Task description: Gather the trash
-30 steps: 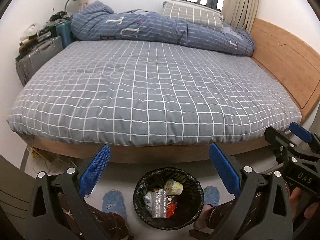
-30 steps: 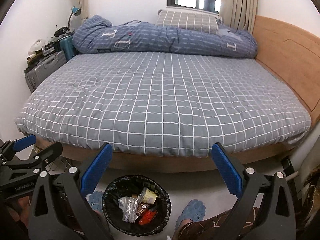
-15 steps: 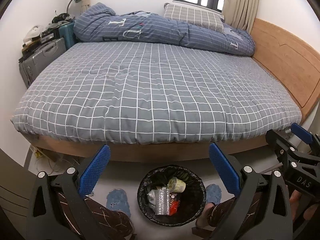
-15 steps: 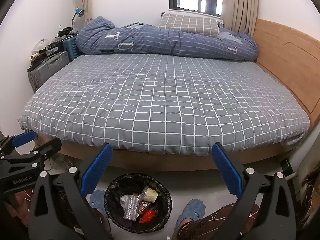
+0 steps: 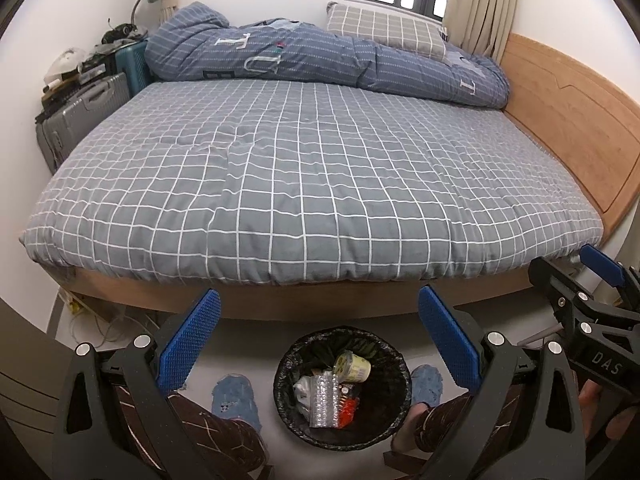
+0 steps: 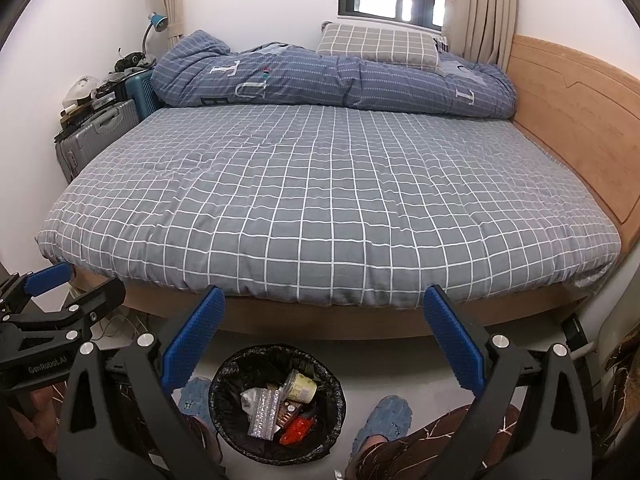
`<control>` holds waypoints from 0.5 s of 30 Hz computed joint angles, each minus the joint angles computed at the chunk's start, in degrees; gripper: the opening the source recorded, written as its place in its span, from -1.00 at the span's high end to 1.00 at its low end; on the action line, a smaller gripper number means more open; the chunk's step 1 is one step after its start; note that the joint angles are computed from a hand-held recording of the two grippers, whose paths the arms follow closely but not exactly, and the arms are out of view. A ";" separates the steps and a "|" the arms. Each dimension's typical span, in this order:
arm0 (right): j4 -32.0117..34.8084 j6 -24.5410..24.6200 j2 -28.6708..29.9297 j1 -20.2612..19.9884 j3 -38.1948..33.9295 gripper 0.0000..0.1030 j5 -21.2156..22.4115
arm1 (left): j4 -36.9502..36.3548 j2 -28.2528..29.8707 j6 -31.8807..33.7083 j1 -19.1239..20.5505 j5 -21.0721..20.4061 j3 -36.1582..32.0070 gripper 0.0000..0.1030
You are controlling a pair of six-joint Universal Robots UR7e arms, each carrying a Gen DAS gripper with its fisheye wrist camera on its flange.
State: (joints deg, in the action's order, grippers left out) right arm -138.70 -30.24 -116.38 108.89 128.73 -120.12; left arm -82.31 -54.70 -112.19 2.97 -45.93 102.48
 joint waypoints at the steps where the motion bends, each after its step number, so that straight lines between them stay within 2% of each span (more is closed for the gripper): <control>1: -0.12 0.01 0.01 -0.01 0.12 -0.85 -0.01 | 0.25 0.09 -0.01 0.01 -0.06 -0.10 -0.89; 15: -0.20 -0.12 0.03 -0.24 0.22 -0.85 0.06 | 2.30 0.88 -0.30 0.17 -0.31 -1.17 -0.89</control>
